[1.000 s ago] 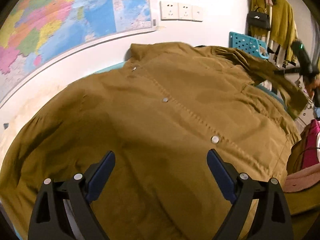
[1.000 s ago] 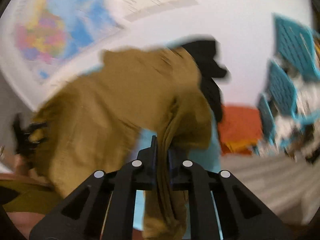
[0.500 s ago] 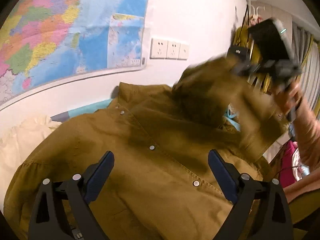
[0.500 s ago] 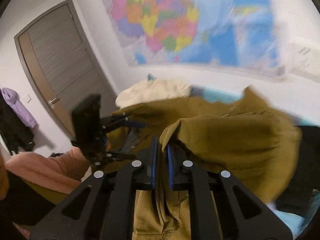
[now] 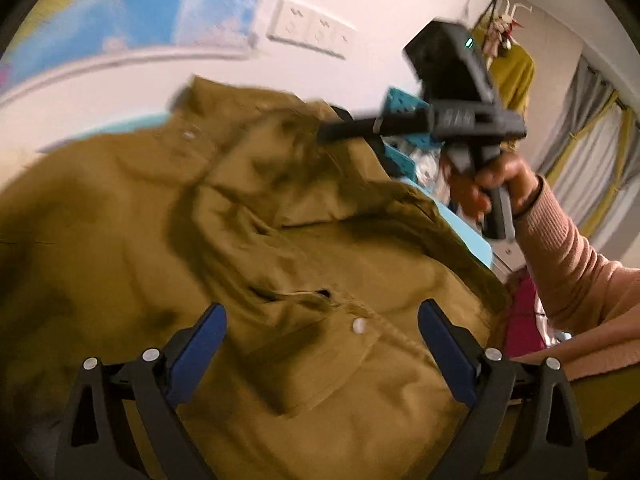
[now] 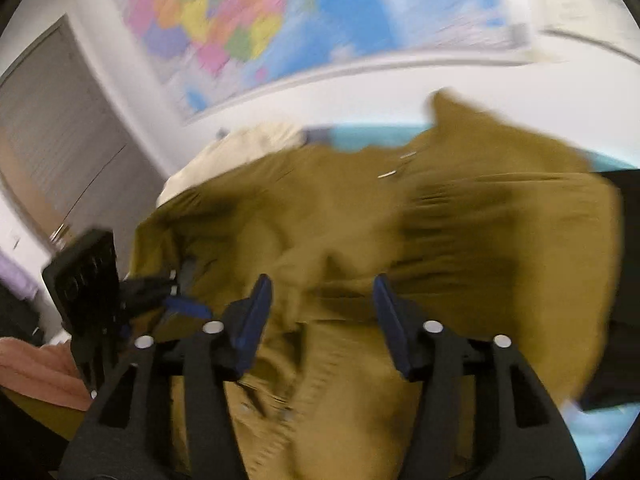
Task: Fold large clothes
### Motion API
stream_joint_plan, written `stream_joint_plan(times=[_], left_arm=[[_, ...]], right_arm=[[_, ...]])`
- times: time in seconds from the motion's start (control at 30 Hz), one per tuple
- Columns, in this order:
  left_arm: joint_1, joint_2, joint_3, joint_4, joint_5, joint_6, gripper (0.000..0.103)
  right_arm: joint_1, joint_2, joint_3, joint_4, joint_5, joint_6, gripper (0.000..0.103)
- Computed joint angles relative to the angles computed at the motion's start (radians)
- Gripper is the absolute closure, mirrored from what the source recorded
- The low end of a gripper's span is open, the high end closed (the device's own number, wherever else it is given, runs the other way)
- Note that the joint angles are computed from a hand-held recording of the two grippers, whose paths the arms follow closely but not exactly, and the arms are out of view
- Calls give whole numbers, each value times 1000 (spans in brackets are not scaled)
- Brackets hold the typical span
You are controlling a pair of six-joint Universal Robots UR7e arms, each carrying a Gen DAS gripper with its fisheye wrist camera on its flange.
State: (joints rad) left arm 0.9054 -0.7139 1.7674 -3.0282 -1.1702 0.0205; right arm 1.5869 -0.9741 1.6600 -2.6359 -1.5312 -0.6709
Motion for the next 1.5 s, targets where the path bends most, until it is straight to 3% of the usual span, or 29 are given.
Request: stream_joint_plan(times=[0.13,0.2,0.23,0.3,0.37,0.4,0.43,0.57,0.67,0.7,0.77,0.83,0.9,0.97,1.0,1.13,1.2,1.27,1.3,1.33,1.4,1.5], left_arm=[[1,67,-104,184,106,-51,14],[12,75,-123,229,123,-63,43],[15,74,-127,244,129,-66,51],[15,61,-127,268,146,-55,80],[11,30,-118,278,181,-40,84],[8,10,-112,283,214,-31,85],[4,-7,-107,284,255,-27,86],[14,-78,-121,319,307,-37,85],[22,-93,-147,369,426,-86,72],[30,-94,-157,394,451,-113,62],[50,-88,-183,474,492,-190,55],[62,-89,-171,449,463,-198,47],[64,-99,-128,360,398,-145,31],[49,-106,-70,255,377,-69,18],[43,-109,-47,220,363,-41,17],[23,-67,-46,249,405,-26,17],[31,-36,-79,322,416,-61,24],[39,-8,-104,358,452,-71,37],[40,2,-111,362,469,-69,46],[40,7,-114,358,482,-67,50],[40,-2,-103,309,473,-38,65],[44,-37,-82,245,431,-42,66]], right_arm=[[-41,-34,56,-129,-83,0,35],[-61,-31,71,-145,-124,-14,34],[-70,-30,81,-146,-150,-31,34],[-72,-20,96,-166,-201,-67,34],[-79,-17,112,-194,-229,-110,43],[-81,-13,117,-212,-241,-135,73],[-85,-17,116,-203,-240,-138,101],[-119,-76,133,-197,-152,-114,102],[-136,-111,143,-203,-121,-84,102],[-133,-113,149,-215,-126,-84,99],[-114,-111,174,-265,-140,-109,89],[-96,-108,192,-298,-125,-151,53],[-62,-82,210,-385,-134,-221,36],[-26,-39,195,-440,-147,-291,34],[-13,-20,182,-450,-155,-304,25],[42,106,35,-433,-210,-346,19],[61,177,-69,-382,-269,-342,19],[70,222,-150,-304,-309,-341,41],[72,250,-206,-221,-338,-325,76],[73,263,-241,-165,-353,-305,92],[73,257,-252,-147,-349,-297,98],[64,206,-225,-206,-271,-260,99]])
